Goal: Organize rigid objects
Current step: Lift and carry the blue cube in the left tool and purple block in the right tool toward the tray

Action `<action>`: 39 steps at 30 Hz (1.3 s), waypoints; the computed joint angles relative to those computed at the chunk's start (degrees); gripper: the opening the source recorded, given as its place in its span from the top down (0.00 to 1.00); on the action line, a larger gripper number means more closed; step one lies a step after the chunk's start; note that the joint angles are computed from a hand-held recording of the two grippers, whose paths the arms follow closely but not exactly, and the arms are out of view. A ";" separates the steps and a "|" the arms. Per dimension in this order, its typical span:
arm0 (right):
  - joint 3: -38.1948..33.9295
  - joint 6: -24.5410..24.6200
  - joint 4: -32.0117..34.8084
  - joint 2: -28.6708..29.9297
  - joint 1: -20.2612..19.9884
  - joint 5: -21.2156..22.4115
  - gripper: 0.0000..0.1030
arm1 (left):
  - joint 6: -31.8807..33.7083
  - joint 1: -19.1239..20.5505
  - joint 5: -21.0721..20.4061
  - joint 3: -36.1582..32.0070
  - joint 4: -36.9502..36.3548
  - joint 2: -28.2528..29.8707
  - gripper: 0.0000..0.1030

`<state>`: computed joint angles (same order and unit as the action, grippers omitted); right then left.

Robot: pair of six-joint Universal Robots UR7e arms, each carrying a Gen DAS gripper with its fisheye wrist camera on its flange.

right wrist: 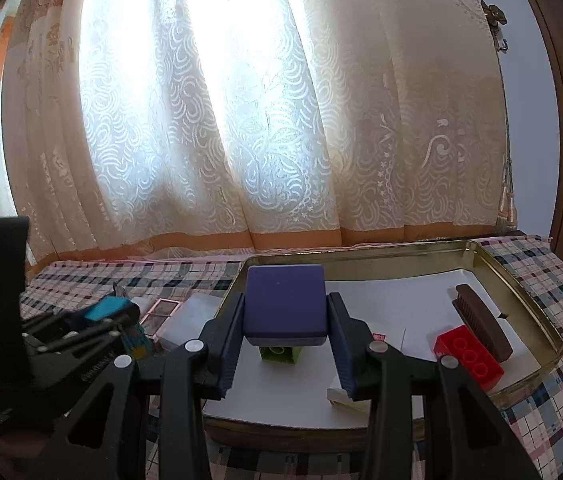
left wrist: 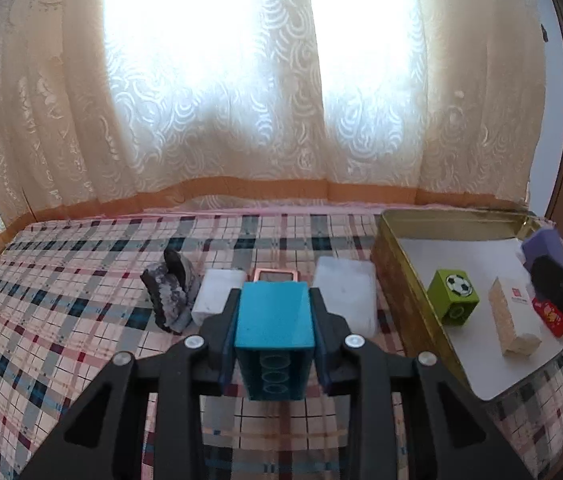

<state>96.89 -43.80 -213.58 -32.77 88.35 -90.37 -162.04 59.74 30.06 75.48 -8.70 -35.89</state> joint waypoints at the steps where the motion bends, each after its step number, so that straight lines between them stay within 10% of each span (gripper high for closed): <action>1: -0.13 -0.07 -0.03 0.11 0.06 -0.16 0.58 | -0.59 0.10 0.42 0.03 0.37 -0.12 0.71; 26: -1.35 -0.85 -2.47 1.64 0.63 -0.69 0.58 | -6.27 1.15 9.73 5.77 -2.45 -6.39 0.71; 39: -1.40 -0.95 -6.02 1.20 0.26 0.53 0.58 | 1.76 0.01 8.80 11.34 -14.45 -9.03 0.71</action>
